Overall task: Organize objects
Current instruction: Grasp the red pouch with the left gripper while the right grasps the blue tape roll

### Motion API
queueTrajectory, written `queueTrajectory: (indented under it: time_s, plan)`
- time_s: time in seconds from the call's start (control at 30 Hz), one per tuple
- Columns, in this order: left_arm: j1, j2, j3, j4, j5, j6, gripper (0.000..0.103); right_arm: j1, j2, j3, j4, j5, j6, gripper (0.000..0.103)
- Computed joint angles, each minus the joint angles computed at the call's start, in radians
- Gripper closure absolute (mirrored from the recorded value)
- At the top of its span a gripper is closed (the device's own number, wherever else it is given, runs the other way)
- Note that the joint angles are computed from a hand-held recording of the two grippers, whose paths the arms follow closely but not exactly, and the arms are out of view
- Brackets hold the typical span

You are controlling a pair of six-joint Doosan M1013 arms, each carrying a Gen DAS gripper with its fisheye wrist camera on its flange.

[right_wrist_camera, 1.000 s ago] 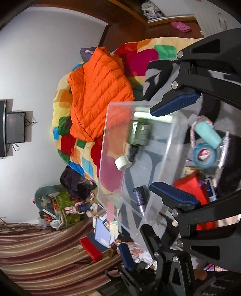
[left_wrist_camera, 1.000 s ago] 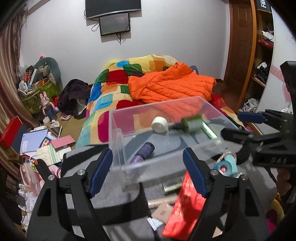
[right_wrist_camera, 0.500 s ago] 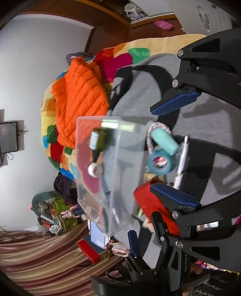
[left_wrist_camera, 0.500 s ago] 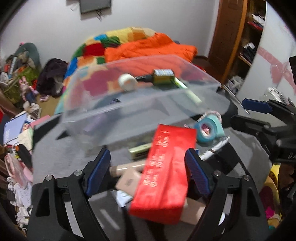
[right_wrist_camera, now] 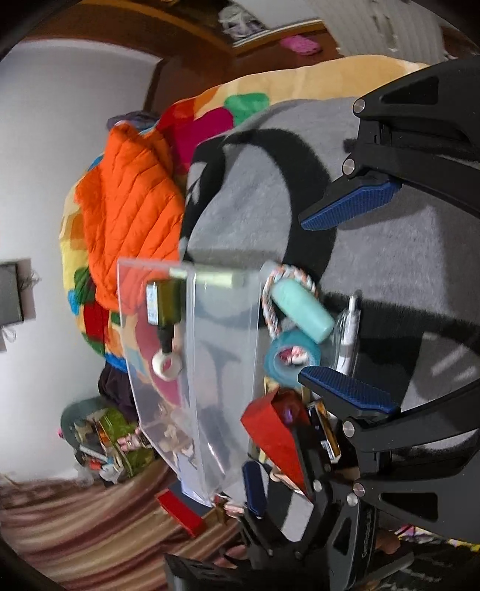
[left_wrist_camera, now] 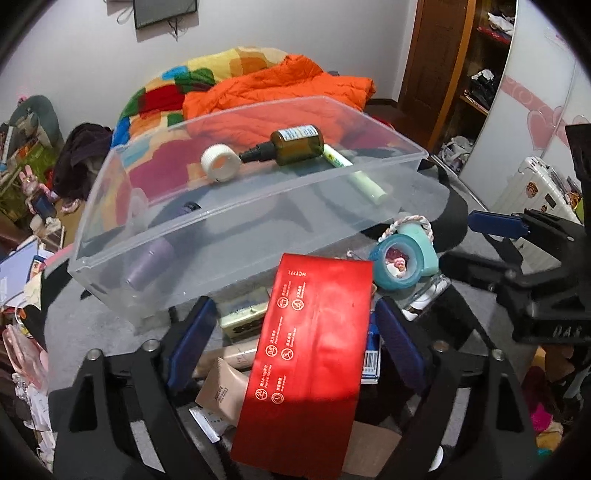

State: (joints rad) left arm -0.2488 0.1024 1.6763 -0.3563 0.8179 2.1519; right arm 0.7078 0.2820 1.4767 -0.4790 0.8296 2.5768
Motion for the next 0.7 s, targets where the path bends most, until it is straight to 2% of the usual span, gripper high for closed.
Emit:
queueTrajectory:
  time_s: [0.07, 0.13, 0.17, 0.27, 0.4, 0.43, 0.6, 0.63, 0.67, 0.7]
  plan:
    - [0.003, 0.0, -0.001, -0.016, 0.007, 0.016, 0.048, 0.006, 0.011, -0.014, 0.004, -0.006, -0.037, 0.032]
    - [0.004, -0.006, 0.005, -0.019, -0.008, 0.018, 0.053, 0.01, 0.023, -0.03, 0.01, -0.005, -0.076, 0.038]
    - [0.007, -0.009, 0.009, -0.03, -0.013, 0.028, 0.06, 0.013, 0.031, -0.038, 0.012, -0.001, -0.096, 0.041]
    - [0.014, -0.022, 0.018, -0.055, -0.017, 0.05, 0.069, 0.014, 0.052, -0.062, 0.029, 0.013, -0.154, 0.049]
    - [0.029, -0.039, 0.03, -0.092, -0.019, 0.082, 0.072, 0.017, 0.077, -0.086, 0.023, 0.043, -0.185, 0.06]
    - [0.03, -0.042, 0.032, -0.092, -0.021, 0.083, 0.073, 0.016, 0.078, -0.087, 0.027, 0.043, -0.194, 0.067]
    - [0.045, -0.044, 0.03, -0.116, 0.001, 0.119, 0.072, 0.015, 0.074, -0.083, 0.027, 0.034, -0.185, 0.067]
    - [0.046, -0.04, 0.024, -0.112, 0.014, 0.12, 0.066, 0.015, 0.072, -0.081, 0.028, 0.031, -0.182, 0.067]
    - [0.046, -0.034, 0.016, -0.107, 0.028, 0.116, 0.054, 0.013, 0.068, -0.077, 0.031, 0.025, -0.178, 0.067]
    - [0.049, -0.03, 0.011, -0.114, 0.036, 0.123, 0.047, 0.012, 0.062, -0.072, 0.034, 0.014, -0.172, 0.067]
